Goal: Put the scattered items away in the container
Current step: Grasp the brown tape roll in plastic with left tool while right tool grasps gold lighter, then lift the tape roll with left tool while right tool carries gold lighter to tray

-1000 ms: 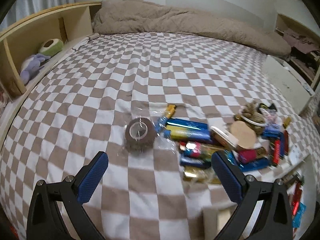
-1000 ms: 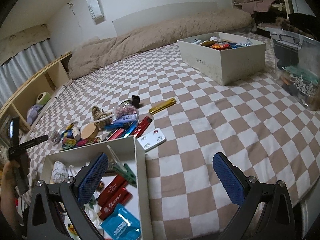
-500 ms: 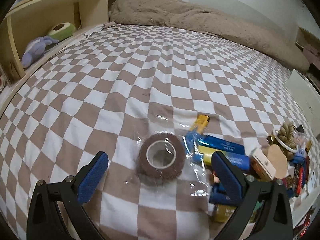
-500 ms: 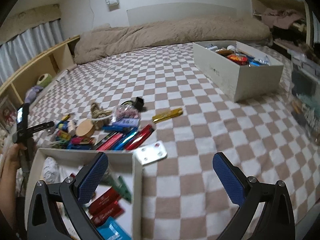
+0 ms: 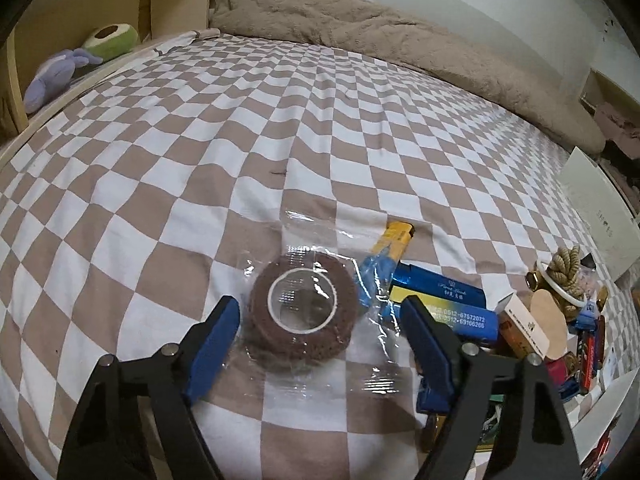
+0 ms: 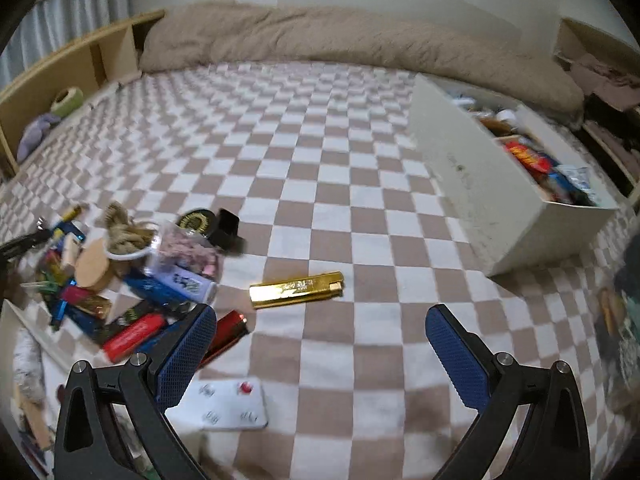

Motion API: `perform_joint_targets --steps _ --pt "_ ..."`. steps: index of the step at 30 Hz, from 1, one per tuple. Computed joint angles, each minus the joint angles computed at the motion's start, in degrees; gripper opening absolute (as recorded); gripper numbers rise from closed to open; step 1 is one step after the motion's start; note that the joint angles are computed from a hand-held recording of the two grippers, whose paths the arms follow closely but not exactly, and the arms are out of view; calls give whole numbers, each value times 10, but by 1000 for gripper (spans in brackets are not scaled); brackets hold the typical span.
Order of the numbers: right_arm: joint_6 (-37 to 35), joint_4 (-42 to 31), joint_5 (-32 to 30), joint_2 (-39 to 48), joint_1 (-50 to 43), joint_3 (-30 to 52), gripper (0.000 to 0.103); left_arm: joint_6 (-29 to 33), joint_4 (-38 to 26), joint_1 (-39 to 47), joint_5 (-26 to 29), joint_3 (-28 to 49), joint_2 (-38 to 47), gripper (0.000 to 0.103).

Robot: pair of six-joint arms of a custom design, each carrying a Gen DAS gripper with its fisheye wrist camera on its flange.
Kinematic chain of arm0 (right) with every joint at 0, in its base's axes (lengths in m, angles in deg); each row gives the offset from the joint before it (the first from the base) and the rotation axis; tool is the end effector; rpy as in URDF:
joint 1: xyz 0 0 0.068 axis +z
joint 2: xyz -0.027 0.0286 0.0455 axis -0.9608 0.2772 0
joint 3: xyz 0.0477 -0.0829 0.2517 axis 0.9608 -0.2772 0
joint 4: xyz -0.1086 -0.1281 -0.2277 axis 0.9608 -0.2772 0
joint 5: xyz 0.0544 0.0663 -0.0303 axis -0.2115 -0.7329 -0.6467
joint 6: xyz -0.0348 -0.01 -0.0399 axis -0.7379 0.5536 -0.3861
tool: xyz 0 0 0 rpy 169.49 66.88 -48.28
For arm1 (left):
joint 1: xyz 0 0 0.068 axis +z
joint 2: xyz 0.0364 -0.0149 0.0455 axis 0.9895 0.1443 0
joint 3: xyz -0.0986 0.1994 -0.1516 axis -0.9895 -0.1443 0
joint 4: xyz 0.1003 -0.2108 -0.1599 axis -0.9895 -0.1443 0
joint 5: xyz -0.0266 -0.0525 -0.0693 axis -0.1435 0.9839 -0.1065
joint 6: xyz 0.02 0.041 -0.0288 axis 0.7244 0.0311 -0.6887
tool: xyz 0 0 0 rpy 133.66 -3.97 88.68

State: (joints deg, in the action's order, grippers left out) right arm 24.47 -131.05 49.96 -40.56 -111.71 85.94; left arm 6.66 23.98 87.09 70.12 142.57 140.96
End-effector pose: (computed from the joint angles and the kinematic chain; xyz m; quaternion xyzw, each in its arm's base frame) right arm 0.1172 -0.0834 0.1853 0.1494 0.9369 -0.0686 0.3085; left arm 0.3719 0.0206 0.1202 0.1806 0.9253 -0.1345 0.3052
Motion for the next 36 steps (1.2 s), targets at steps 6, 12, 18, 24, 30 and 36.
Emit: perform_joint_targets --steps 6,12,18,24,30,36 --pt "-4 103 37 123 65 -8 103 8 -2 -1 8 4 0 66" --pt "-5 167 84 210 122 -10 103 -7 6 10 25 -5 -15 62" --pt "2 191 75 256 103 -6 80 -14 19 17 31 -34 -52 62" --pt "9 164 74 217 101 -17 78 -19 22 20 50 -57 -83 62" --pt "50 91 66 111 103 -19 78 -13 21 33 75 -94 -131 62" --pt "81 -63 10 -54 84 16 78 -21 25 54 110 -124 -178 62"
